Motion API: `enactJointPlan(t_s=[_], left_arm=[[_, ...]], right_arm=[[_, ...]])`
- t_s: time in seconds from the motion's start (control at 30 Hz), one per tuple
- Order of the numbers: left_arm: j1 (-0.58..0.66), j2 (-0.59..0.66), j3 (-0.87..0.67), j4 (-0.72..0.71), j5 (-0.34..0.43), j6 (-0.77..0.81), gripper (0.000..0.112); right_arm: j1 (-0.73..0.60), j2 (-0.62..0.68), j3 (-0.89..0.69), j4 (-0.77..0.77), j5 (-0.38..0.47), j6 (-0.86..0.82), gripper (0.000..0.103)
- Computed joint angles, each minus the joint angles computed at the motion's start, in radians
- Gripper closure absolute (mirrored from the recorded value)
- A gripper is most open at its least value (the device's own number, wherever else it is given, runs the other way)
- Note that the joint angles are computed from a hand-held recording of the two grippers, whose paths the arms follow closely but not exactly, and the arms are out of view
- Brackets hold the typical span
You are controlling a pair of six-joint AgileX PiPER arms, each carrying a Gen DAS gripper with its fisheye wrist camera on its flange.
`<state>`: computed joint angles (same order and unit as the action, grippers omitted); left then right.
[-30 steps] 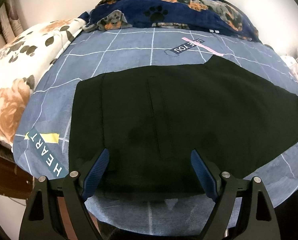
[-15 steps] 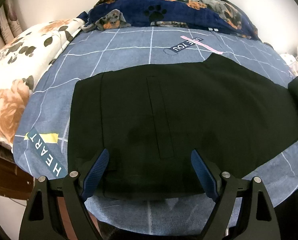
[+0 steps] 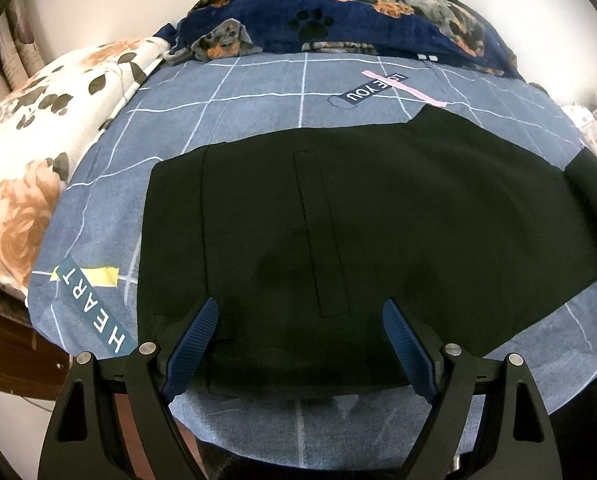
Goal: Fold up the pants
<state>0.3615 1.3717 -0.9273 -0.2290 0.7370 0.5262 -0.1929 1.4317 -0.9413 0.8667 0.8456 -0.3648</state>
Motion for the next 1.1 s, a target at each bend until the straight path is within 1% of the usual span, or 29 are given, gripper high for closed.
enactJointPlan(t_s=[0.63,0.87,1.1], left_arm=[[-0.009,0.003,0.002,0.029,0.001,-0.011,0.027],[-0.015,0.000,0.004,0.036,0.002,-0.022,0.027],[-0.030,-0.010,0.014,0.056,-0.006,-0.035,0.027]], right_arm=[[0.163,0.009,-0.014,-0.084,-0.049,0.064,0.091],[0.176,0.013,-0.013,-0.077,-0.053,0.063,0.090],[0.217,0.025,-0.020,-0.081,-0.064,0.071,0.090]])
